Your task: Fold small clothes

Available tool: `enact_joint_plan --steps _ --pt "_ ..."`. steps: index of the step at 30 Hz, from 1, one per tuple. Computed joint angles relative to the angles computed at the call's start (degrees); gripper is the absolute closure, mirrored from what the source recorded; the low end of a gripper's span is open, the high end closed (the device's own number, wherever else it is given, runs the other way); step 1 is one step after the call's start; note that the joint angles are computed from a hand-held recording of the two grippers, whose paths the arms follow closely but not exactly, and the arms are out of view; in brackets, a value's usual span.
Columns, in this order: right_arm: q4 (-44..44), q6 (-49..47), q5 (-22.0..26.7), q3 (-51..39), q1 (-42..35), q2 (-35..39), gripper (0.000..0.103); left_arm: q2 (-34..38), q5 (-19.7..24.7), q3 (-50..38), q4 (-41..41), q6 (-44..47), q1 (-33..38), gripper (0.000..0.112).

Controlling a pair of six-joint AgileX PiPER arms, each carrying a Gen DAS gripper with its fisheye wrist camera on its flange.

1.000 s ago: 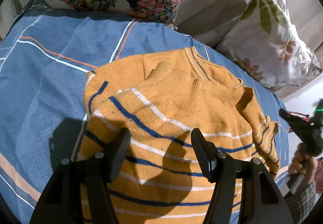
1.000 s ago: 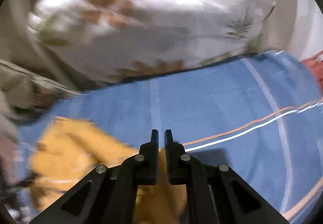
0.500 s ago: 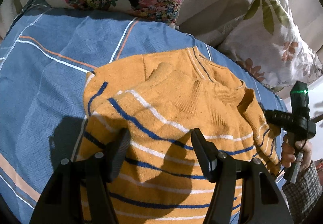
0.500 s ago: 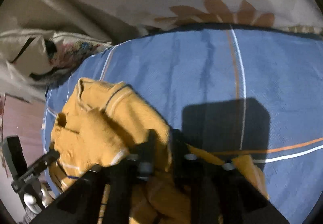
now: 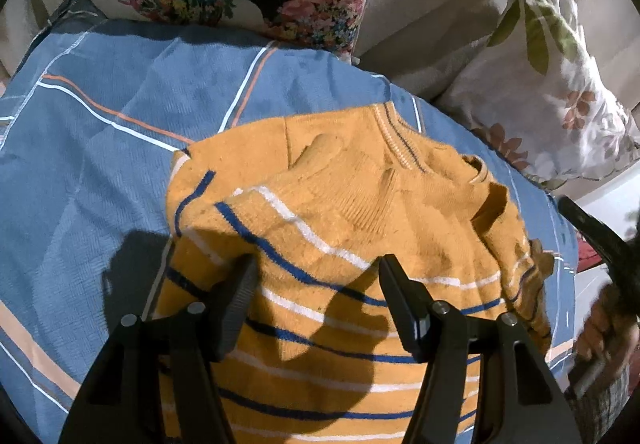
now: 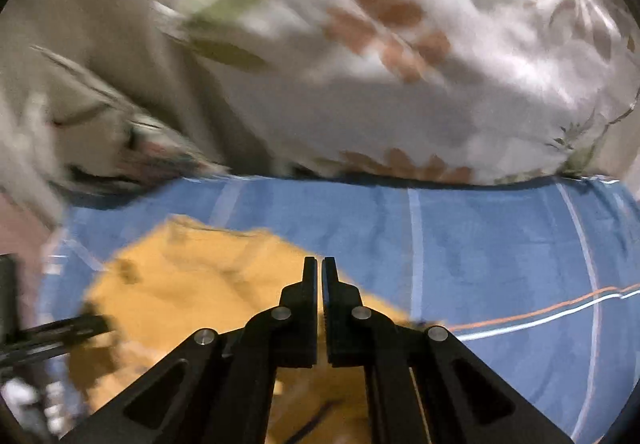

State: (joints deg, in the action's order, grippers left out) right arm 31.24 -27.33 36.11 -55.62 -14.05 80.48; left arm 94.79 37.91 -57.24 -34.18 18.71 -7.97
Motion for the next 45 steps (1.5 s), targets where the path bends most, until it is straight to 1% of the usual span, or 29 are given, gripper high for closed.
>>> enact_joint_plan --steps 2,3,4,5,8,10,11,13,15,16,18,21,22,23,25,26,28,29,30,31,32,33,35,38,39,40,41,43,45 --pt "10.9 -9.1 9.1 1.4 -2.2 -1.5 0.100 -2.1 0.3 0.7 -1.2 0.6 0.5 0.050" --pt "14.1 -11.9 13.6 2.1 -2.6 -0.8 0.100 -3.6 0.2 1.3 -1.3 0.6 0.5 0.050" --pt "15.1 -13.2 15.8 2.8 -1.5 0.5 0.100 -5.8 -0.6 2.0 -0.7 0.0 0.3 0.050" --pt "13.7 -13.6 15.7 4.2 1.0 1.8 0.100 -7.9 -1.5 2.8 0.4 -1.1 -0.2 0.050" --pt "3.2 -7.6 6.4 5.8 6.0 4.5 0.100 -15.4 -4.6 5.0 6.9 -7.3 -1.9 0.050" --pt "1.3 -5.6 -0.7 6.1 2.2 5.3 0.103 -20.1 -6.2 6.1 14.2 -13.9 -3.6 0.050" --pt "2.8 -5.9 -1.9 5.3 -0.8 6.2 0.103 -22.5 -6.5 6.5 18.8 -18.1 -4.6 0.050" --pt "1.6 -1.8 -2.1 2.3 -5.1 8.1 0.101 -26.8 -5.7 7.2 26.2 -24.7 -5.7 0.050" --pt "-3.9 4.3 -4.6 -0.2 -8.0 8.7 0.099 -31.0 -4.8 8.4 30.2 -29.4 -5.4 0.043" --pt "-3.4 4.4 -2.8 -1.5 -9.8 9.0 0.099 -32.4 -4.5 8.9 30.9 -30.7 -4.7 0.037" --pt "0.5 1.0 1.8 -3.3 -13.2 7.1 0.099 -35.3 -2.8 10.1 32.0 -32.8 -2.7 0.036" --pt "2.6 -2.3 6.1 -2.1 -13.9 0.2 0.099 -36.8 1.7 11.8 26.0 -26.9 3.9 0.036" --pt "5.2 -4.5 8.7 -1.8 -14.0 -1.0 0.099 -36.7 3.3 12.7 22.9 -24.1 6.5 0.036" --pt "9.6 -9.0 13.6 0.0 -15.2 -3.5 0.099 -36.3 4.3 14.2 20.3 -21.7 8.8 0.036" --pt "12.8 -13.3 18.9 2.0 -14.2 -4.7 0.093 -35.6 4.3 16.9 16.1 -17.5 11.6 0.036" --pt "12.8 -14.0 19.9 2.6 -11.6 -3.8 0.091 -34.7 3.6 18.2 14.7 -16.3 12.1 0.036" --pt "6.7 -8.6 16.1 2.7 -6.1 -1.9 0.091 -32.3 2.1 20.6 10.6 -11.8 13.7 0.036" --pt "1.0 -3.0 11.3 2.7 -2.6 0.1 0.091 -30.5 1.3 21.4 8.0 -8.9 14.4 0.036" --pt "-4.8 1.2 7.6 2.4 -1.4 2.5 0.091 -27.9 0.8 22.0 3.9 -4.5 15.7 0.036" --pt "-8.2 4.2 6.1 2.2 -1.1 3.5 0.091 -26.1 0.7 22.3 0.5 -0.9 16.7 0.036" --pt "-9.4 7.8 7.0 1.0 -0.1 3.5 0.091 -24.2 0.6 22.6 -2.5 2.8 17.4 0.036" --pt "-8.3 9.1 10.1 -0.7 0.4 2.6 0.091 -22.4 -0.2 22.8 -4.2 5.2 17.5 0.036" --pt "-3.5 8.3 12.8 -1.9 3.6 0.6 0.091 -18.8 -1.3 23.0 -8.3 10.8 18.4 0.036" --pt "2.4 10.5 16.3 -6.5 13.8 3.2 0.074 -11.5 1.9 21.5 -15.9 19.9 20.4 0.038" --pt "4.9 10.6 16.5 -7.8 16.2 5.2 0.069 -11.4 1.2 21.9 -17.2 21.7 20.0 0.040" --pt "6.9 11.2 16.3 -7.9 18.6 6.3 0.065 -11.0 2.4 21.5 -18.0 23.9 20.1 0.070" --pt "8.8 12.5 16.7 -9.7 21.6 9.5 0.063 -8.7 5.9 20.4 -19.4 26.5 20.9 0.099" --pt "8.5 16.3 16.3 -12.9 26.3 15.2 0.061 -7.1 9.9 20.4 -21.5 29.4 23.6 0.101" --pt "3.7 22.2 16.6 -18.7 31.2 21.2 0.058 -6.6 12.3 20.4 -22.0 31.6 25.6 0.101"
